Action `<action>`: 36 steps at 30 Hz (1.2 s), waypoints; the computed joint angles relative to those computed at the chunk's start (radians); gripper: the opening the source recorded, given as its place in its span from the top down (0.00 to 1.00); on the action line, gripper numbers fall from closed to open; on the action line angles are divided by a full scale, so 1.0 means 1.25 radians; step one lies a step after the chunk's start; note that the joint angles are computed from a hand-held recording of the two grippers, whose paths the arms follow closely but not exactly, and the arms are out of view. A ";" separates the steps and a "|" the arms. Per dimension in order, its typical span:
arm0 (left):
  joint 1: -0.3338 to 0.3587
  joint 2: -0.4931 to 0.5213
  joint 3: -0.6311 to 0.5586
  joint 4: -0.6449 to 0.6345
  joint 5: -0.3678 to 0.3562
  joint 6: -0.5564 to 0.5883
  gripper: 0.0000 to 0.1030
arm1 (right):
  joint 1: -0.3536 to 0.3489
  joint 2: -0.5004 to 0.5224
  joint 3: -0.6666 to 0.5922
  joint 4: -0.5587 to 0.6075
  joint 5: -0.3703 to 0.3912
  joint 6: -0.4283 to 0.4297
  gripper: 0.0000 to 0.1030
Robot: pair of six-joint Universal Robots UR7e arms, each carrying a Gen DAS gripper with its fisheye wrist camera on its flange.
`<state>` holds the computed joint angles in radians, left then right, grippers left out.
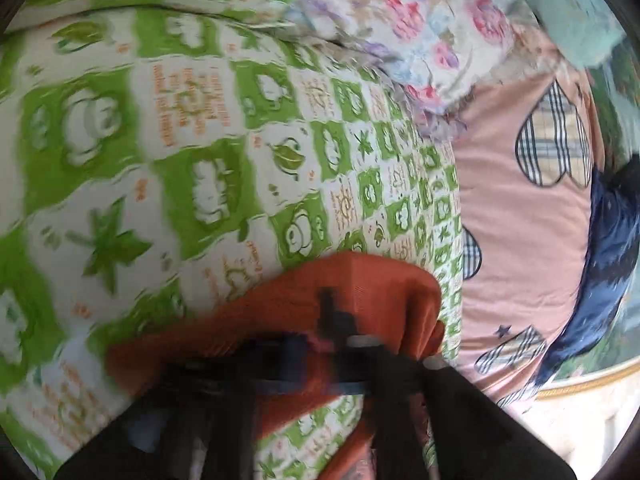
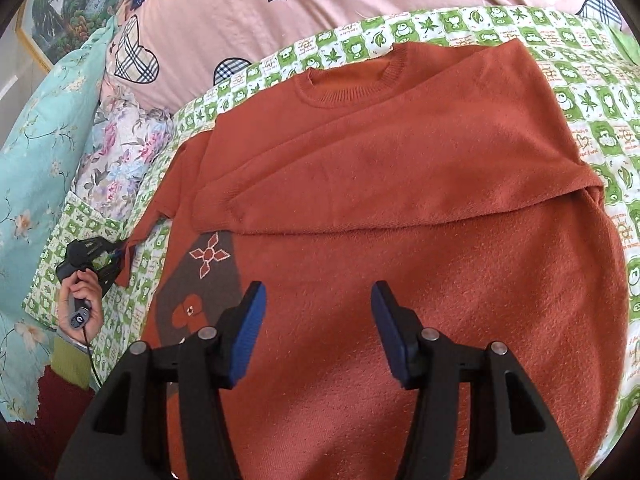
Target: Fold small clothes
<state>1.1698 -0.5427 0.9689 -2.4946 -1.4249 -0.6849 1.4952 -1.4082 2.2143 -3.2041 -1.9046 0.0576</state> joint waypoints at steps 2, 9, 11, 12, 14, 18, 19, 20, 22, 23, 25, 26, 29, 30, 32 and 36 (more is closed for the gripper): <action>-0.008 0.003 0.000 -0.016 0.016 0.028 0.98 | -0.002 -0.005 0.005 -0.006 -0.002 -0.001 0.46; -0.081 -0.033 0.055 -0.134 0.037 0.209 0.98 | -0.016 -0.035 0.034 -0.039 -0.001 0.008 0.46; -0.108 -0.036 0.058 -0.150 0.022 0.270 0.98 | -0.016 -0.047 0.045 -0.065 -0.003 0.006 0.46; -0.124 -0.031 0.049 -0.144 0.013 0.302 0.98 | -0.018 -0.055 0.050 -0.074 0.000 0.003 0.46; -0.151 -0.011 0.023 -0.117 -0.029 0.360 0.98 | -0.024 -0.071 0.055 -0.077 0.002 0.003 0.46; -0.203 0.043 -0.023 -0.038 -0.096 0.447 0.98 | -0.046 -0.108 0.074 -0.089 0.013 0.021 0.46; -0.217 0.067 -0.045 -0.003 -0.112 0.469 0.98 | -0.053 -0.117 0.080 -0.093 0.016 0.025 0.46; -0.230 0.089 -0.060 0.024 -0.118 0.488 0.98 | -0.061 -0.128 0.088 -0.099 0.017 0.031 0.46; -0.251 0.130 -0.090 0.069 -0.118 0.510 0.98 | -0.070 -0.140 0.096 -0.107 0.013 0.040 0.46; -0.260 0.159 -0.114 0.102 -0.123 0.519 0.98 | -0.081 -0.153 0.104 -0.110 0.021 0.045 0.46; -0.271 0.213 -0.158 0.156 -0.129 0.538 0.98 | -0.095 -0.171 0.112 -0.108 0.030 0.051 0.46; -0.278 0.250 -0.194 0.197 -0.126 0.550 0.98 | -0.102 -0.181 0.116 -0.107 0.031 0.053 0.46; -0.290 0.309 -0.236 0.267 -0.098 0.572 0.98 | -0.114 -0.198 0.122 -0.105 0.030 0.054 0.46; -0.293 0.326 -0.251 0.286 -0.087 0.574 0.98 | -0.119 -0.203 0.124 -0.108 0.033 0.057 0.46; -0.296 0.353 -0.279 0.319 -0.062 0.574 0.97 | -0.126 -0.207 0.121 -0.106 0.039 0.058 0.46; -0.287 0.338 -0.261 0.364 -0.075 0.576 0.86 | -0.124 -0.189 0.105 -0.107 0.050 0.040 0.46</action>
<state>0.8116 -0.1197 0.6430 -2.0398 -1.5186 0.0352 1.3408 -1.6448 2.3451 -3.3378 -1.8419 0.1070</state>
